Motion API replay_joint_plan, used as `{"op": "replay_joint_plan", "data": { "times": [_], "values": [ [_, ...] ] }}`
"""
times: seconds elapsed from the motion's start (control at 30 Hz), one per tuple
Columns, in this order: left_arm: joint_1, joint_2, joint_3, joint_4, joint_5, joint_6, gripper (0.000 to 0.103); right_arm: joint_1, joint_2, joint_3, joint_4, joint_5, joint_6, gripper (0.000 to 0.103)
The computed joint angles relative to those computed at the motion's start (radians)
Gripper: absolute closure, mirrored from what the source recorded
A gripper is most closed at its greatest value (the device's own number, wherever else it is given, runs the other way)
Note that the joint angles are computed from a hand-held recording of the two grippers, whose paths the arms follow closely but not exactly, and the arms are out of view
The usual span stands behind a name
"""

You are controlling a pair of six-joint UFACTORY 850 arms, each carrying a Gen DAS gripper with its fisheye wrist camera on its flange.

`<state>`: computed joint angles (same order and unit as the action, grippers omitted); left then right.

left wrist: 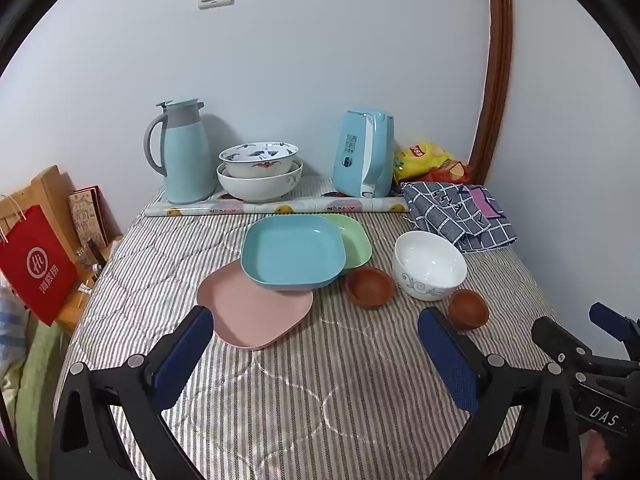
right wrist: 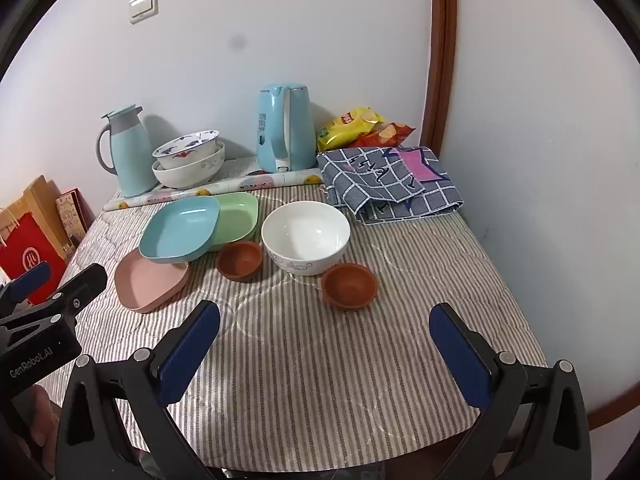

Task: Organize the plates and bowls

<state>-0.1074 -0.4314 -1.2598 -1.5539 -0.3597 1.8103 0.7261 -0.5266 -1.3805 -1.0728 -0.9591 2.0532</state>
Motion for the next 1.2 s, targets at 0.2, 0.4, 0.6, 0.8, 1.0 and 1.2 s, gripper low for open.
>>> {"op": "replay_joint_plan", "data": {
  "times": [0.2, 0.4, 0.6, 0.8, 1.0, 1.2],
  "values": [
    [0.007, -0.001, 0.004, -0.032, -0.002, 0.033, 0.000, 0.002, 0.002, 0.009, -0.014, 0.004, 0.017, 0.000],
    [0.004, -0.001, 0.002, -0.046, 0.006, 0.046, 0.000, 0.004, -0.001, -0.008, -0.017, -0.002, 0.011, 0.000],
    [0.008, -0.004, 0.001, -0.055, 0.005, 0.054, 0.000, 0.002, 0.001, -0.002, -0.029, 0.010, 0.028, 0.000],
    [0.010, -0.004, -0.001, -0.050, 0.002, 0.051, 0.000, 0.005, -0.003, -0.007, -0.036, 0.009, 0.033, 0.000],
    [0.012, -0.004, -0.003, -0.040, 0.004, 0.039, 0.000, 0.007, -0.009, -0.016, -0.041, 0.008, 0.033, 0.000],
    [0.012, -0.006, -0.004, -0.047, 0.001, 0.052, 0.000, 0.009, -0.010, -0.014, -0.045, 0.011, 0.040, 0.000]
  ]
}}
